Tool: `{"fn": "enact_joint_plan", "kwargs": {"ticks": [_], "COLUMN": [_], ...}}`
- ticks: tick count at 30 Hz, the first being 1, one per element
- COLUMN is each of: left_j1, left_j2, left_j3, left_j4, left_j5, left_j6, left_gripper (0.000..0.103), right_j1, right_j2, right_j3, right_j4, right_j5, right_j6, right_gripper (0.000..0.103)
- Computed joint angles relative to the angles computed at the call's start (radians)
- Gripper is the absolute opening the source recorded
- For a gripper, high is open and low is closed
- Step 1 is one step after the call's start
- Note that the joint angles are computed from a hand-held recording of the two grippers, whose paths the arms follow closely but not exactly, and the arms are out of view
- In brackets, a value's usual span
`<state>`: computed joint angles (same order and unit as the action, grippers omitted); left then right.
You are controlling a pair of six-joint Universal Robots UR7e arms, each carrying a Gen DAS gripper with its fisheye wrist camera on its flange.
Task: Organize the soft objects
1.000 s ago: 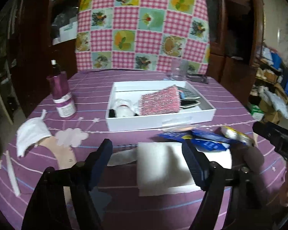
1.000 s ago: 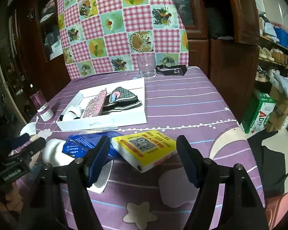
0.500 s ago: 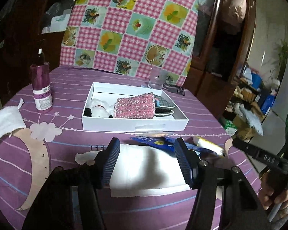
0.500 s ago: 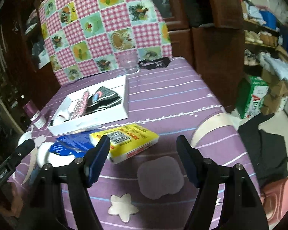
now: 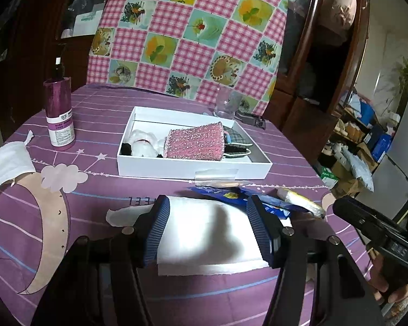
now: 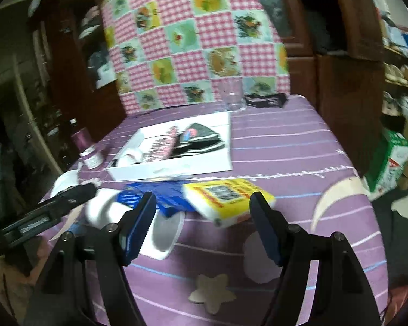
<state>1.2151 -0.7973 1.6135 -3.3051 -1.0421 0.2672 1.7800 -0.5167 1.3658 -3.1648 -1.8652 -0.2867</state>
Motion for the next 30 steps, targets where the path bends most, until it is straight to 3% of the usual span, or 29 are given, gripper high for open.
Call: {"fn": "enact_joint_plan", "kwargs": {"ticks": [7, 11, 16, 23, 25, 30], "left_j1": [-0.005, -0.008, -0.016, -0.021, -0.021, -0.018], "left_j2": [0.007, 0.011, 0.02, 0.027, 0.024, 0.015], "left_j3": [-0.003, -0.008, -0.008, -0.01, -0.006, -0.002], "left_j4": [0.012, 0.037, 0.032, 0.039, 0.042, 0.062], "left_j5": [0.026, 0.04, 0.066, 0.088, 0.081, 0.054], "left_j6": [0.029, 0.036, 0.063, 0.081, 0.081, 0.079], "left_gripper": [0.059, 0.059, 0.059, 0.059, 0.059, 0.059], "right_j1": [0.02, 0.035, 0.014, 0.047, 0.043, 0.022], "right_j2": [0.032, 0.051, 0.022, 0.071, 0.068, 0.048], "right_j3": [-0.025, -0.051, -0.04, -0.09, -0.091, -0.1], "right_j4": [0.003, -0.024, 0.016, 0.114, 0.134, 0.25], "right_j5": [-0.082, -0.201, -0.17, -0.331, -0.35, -0.404], "right_j6": [-0.054, -0.073, -0.014, -0.104, -0.078, 0.085], "right_gripper": [0.07, 0.07, 0.07, 0.07, 0.07, 0.07]}}
